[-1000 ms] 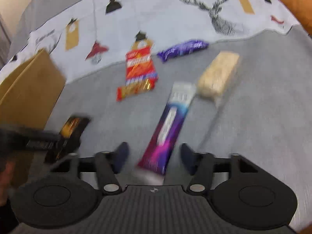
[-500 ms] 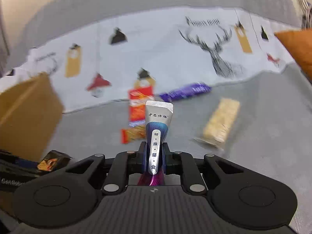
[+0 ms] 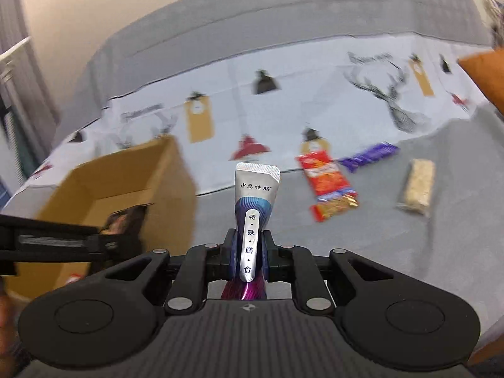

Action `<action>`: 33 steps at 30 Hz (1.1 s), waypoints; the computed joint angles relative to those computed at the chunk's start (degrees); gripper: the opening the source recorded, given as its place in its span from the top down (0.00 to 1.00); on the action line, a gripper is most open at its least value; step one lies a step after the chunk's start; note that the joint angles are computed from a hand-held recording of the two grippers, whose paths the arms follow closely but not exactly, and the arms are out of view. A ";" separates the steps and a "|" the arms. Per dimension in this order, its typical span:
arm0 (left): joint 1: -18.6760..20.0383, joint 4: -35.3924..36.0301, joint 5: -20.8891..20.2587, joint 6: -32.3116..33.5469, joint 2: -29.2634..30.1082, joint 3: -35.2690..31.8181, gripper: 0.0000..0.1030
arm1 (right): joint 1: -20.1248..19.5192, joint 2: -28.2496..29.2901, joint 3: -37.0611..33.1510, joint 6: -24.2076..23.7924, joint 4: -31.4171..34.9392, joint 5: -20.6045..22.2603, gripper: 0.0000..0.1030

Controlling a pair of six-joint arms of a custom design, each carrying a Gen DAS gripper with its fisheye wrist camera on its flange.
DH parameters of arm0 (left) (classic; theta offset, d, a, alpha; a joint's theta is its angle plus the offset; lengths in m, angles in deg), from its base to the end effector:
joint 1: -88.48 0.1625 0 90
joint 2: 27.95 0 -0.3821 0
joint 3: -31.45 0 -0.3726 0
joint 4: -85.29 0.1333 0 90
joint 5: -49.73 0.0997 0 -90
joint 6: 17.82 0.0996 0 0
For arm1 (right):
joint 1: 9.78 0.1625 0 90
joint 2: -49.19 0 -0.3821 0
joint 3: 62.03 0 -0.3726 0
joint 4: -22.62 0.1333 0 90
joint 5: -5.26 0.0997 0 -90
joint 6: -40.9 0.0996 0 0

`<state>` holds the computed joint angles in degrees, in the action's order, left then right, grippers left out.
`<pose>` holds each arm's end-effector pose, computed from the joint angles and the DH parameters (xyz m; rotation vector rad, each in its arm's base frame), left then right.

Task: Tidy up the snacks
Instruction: 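Carry both snacks to the box and release them inside with both tools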

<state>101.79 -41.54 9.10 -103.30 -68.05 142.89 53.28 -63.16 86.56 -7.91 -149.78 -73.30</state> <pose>-0.3965 -0.3085 -0.0543 0.1493 2.2898 -0.9222 0.0029 -0.3321 0.2999 0.6033 -2.5366 1.0364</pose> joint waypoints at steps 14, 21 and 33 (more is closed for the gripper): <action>-9.54 27.85 10.39 -20.30 -16.92 2.76 0.58 | 22.09 -4.46 1.67 4.80 -2.80 -4.79 0.85; -9.26 33.14 8.67 -25.36 -20.65 6.14 0.58 | 26.64 0.38 2.14 4.60 -6.16 -5.88 0.85; -2.60 26.07 1.90 -24.80 -22.30 14.15 0.42 | 26.87 15.94 1.29 7.97 -10.99 -11.47 0.83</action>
